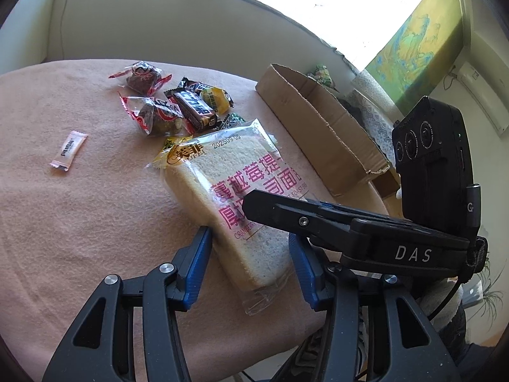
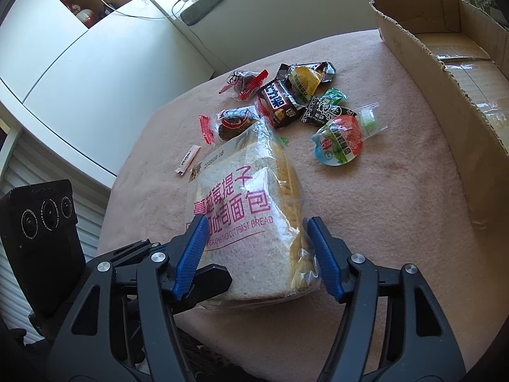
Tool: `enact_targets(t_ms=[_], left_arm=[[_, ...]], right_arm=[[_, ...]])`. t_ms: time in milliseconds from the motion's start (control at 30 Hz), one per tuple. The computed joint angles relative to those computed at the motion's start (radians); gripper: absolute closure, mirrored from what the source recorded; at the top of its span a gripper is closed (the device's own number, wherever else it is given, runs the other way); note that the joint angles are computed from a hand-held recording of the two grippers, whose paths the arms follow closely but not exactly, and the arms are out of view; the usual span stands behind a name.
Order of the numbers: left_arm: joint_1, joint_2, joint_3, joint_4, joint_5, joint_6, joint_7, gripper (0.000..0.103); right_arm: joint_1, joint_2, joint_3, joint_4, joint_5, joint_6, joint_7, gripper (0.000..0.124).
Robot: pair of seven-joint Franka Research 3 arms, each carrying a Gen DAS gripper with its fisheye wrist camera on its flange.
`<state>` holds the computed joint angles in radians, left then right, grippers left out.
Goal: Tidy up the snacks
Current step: 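Close both grippers on the bread loaf bag and lift it, then carry the bread loaf over the cardboard box and lower it inside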
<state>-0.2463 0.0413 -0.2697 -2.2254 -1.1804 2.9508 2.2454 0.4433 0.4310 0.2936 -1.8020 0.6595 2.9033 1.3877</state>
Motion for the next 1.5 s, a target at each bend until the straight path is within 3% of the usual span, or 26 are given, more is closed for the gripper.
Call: enact_targets(t_ms=[367, 567, 1133, 1500], left_arm=[[-0.003, 0.022, -0.014, 0.08, 0.044, 0.016, 0.009, 0.054], [0.006, 0.083, -0.045, 0.169, 0.097, 0.019, -0.005, 0.054], [0.049, 0.324, -0.15, 0.468, 0.531, -0.02, -0.286, 0.054], [0.06, 0.449, -0.191, 0.599, 0.775, -0.076, -0.467, 0.054]], right_arm=[[-0.024, -0.066, 0.01, -0.038, 0.036, 0.057, -0.051, 0.057], [-0.033, -0.117, -0.019, -0.067, 0.034, 0.071, -0.051, 0.057], [-0.082, -0.207, -0.108, -0.141, -0.013, 0.103, 0.0, 0.057], [-0.151, -0.195, -0.097, -0.147, 0.06, 0.084, -0.044, 0.057]])
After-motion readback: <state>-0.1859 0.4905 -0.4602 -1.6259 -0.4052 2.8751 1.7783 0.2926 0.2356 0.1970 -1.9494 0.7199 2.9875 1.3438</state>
